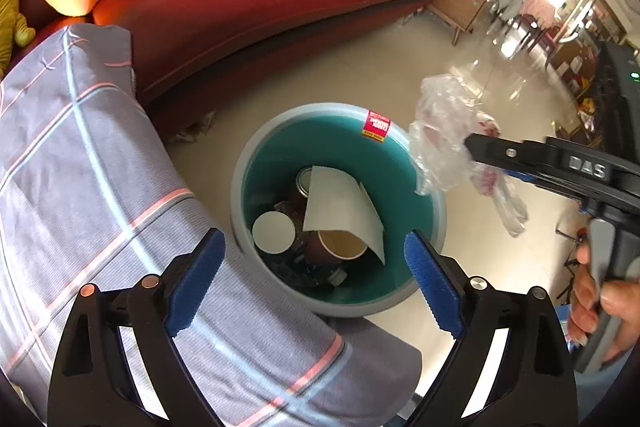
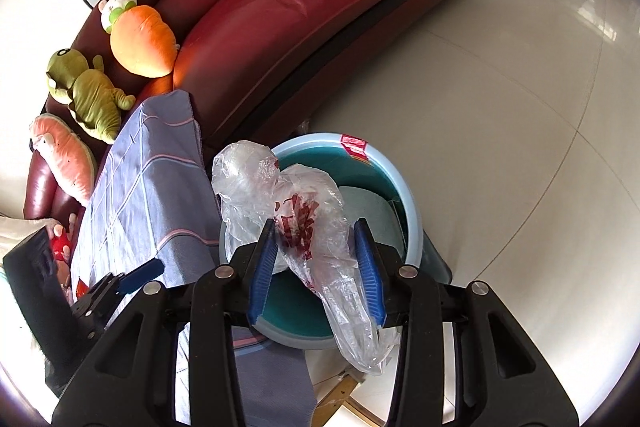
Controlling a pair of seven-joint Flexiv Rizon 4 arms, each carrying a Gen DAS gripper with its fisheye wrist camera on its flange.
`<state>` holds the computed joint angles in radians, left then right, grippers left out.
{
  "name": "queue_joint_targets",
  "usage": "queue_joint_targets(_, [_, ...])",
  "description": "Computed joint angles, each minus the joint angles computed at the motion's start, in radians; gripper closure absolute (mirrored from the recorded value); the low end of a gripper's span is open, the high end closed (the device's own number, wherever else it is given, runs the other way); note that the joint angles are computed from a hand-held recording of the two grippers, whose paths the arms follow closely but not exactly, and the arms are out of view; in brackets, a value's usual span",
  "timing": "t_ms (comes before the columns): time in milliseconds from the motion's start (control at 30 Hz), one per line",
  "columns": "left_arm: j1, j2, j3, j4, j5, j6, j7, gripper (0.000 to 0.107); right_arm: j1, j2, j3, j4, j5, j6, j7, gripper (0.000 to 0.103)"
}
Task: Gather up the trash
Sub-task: 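Open the right gripper over the bin to drop the plastic bag, then move both grippers back from the bin to the table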
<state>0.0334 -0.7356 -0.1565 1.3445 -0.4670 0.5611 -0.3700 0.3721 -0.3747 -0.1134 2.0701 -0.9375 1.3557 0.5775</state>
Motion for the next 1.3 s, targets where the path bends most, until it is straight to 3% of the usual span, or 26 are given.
queue_joint_targets(67, [0.003, 0.009, -0.001, 0.006, -0.006, -0.003, -0.002, 0.013, -0.004, -0.01, 0.013, -0.015, 0.023, -0.019, -0.026, 0.06])
queue_joint_targets(133, [0.01, 0.016, 0.0, 0.013, -0.012, -0.003, 0.003, 0.013, -0.001, -0.022, 0.017, -0.031, 0.042, -0.028, -0.035, 0.038])
queue_joint_targets(433, [0.028, 0.023, 0.012, 0.008, -0.015, -0.026, -0.005, 0.013, 0.015, -0.028, 0.062, -0.07, 0.172, -0.114, -0.152, 0.027])
queue_joint_targets(900, [0.079, 0.05, 0.016, 0.017, -0.056, -0.064, 0.018, 0.013, 0.053, -0.002, 0.123, -0.127, 0.247, -0.265, -0.221, 0.022])
queue_joint_targets(1300, [0.155, 0.06, 0.032, 0.001, -0.11, -0.099, 0.046, 0.013, 0.107, -0.05, 0.148, -0.249, 0.267, -0.349, -0.267, 0.021])
